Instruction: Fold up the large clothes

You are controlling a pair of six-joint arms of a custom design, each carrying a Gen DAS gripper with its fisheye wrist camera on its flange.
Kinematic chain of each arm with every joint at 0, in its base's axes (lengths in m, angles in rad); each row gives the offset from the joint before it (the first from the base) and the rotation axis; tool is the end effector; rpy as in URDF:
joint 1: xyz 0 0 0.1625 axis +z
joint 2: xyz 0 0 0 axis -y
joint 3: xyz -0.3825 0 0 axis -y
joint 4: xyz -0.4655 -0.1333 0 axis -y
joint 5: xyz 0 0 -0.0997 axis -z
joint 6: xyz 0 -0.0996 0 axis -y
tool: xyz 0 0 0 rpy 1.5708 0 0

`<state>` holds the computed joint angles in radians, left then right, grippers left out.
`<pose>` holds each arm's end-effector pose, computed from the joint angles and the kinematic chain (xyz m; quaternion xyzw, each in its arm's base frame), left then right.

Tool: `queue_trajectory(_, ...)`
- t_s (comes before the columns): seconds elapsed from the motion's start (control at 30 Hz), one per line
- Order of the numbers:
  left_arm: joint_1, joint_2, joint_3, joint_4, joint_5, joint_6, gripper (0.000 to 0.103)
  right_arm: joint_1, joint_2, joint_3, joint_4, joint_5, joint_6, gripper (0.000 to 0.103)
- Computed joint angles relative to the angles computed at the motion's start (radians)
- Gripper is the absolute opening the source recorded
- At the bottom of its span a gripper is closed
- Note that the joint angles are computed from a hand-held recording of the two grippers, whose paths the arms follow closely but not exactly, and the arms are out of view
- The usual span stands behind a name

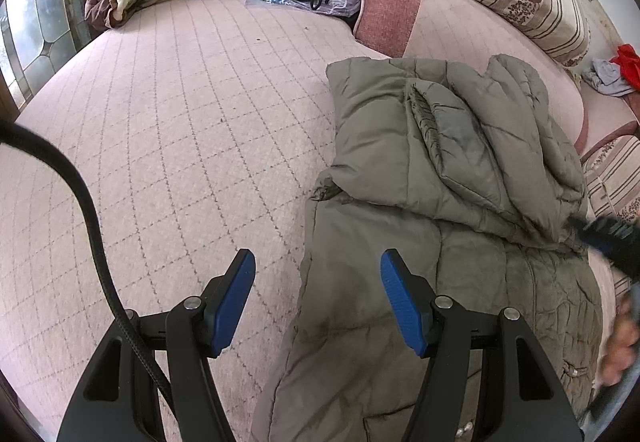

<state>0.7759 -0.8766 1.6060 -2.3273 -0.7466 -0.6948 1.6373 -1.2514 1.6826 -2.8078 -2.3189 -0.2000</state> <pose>-0.3503 -0.6329 0.0813 0.0404 0.9153 -0.2806 0.2860 0.1096 -0.6589 0.3525 -0.0282 -0.8678 0.3417 0.3597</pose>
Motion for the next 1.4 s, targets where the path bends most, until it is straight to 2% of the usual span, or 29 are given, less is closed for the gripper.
queue_trajectory(0.07, 0.0, 0.001, -0.002, 0.003, 0.0, -0.003, 0.064, 0.029, 0.017, -0.017, -0.062, 0.001, -0.053, 0.033)
queue_trajectory(0.17, -0.002, 0.004, -0.005, 0.01, 0.006, -0.003, 0.064, 0.047, 0.07, -0.069, -0.069, -0.005, -0.065, 0.033)
queue_trajectory(0.27, -0.002, 0.004, -0.005, 0.011, 0.009, -0.002, 0.064, 0.039, 0.156, -0.139, -0.033, -0.031, -0.046, 0.033)
queue_trajectory(0.4, 0.001, 0.003, -0.006, 0.018, 0.013, -0.008, 0.064, 0.002, 0.245, -0.194, 0.085, -0.059, 0.024, 0.033)
queue_trajectory(0.5, 0.003, 0.002, -0.007, 0.019, 0.012, -0.013, 0.064, 0.003, 0.286, -0.198, 0.012, -0.104, -0.065, 0.034)
queue_trajectory(0.6, 0.002, -0.001, -0.004, 0.016, 0.015, -0.014, 0.064, 0.019, 0.265, -0.191, 0.031, -0.106, -0.077, 0.034)
queue_trajectory(0.77, 0.001, 0.002, -0.005, 0.022, 0.016, -0.018, 0.064, 0.048, 0.169, -0.081, -0.076, -0.027, -0.116, 0.035)
queue_trajectory(0.87, -0.001, 0.005, -0.008, 0.032, 0.019, -0.022, 0.064, 0.038, 0.142, -0.04, -0.034, -0.001, -0.088, 0.036)
queue_trajectory(1.03, -0.004, 0.004, -0.006, 0.042, 0.027, -0.02, 0.064, 0.001, 0.184, -0.048, -0.024, -0.033, -0.08, 0.036)
queue_trajectory(1.13, -0.003, 0.001, -0.004, 0.043, 0.027, -0.023, 0.064, 0.014, 0.185, -0.059, -0.008, -0.051, -0.081, 0.036)
queue_trajectory(1.3, -0.001, -0.002, -0.004, 0.044, 0.023, -0.028, 0.064, 0.036, 0.147, -0.005, -0.099, -0.025, -0.148, 0.037)
queue_trajectory(1.4, -0.002, -0.001, -0.008, 0.05, 0.023, -0.026, 0.064, 0.026, 0.156, 0.005, -0.081, -0.054, -0.147, 0.039)
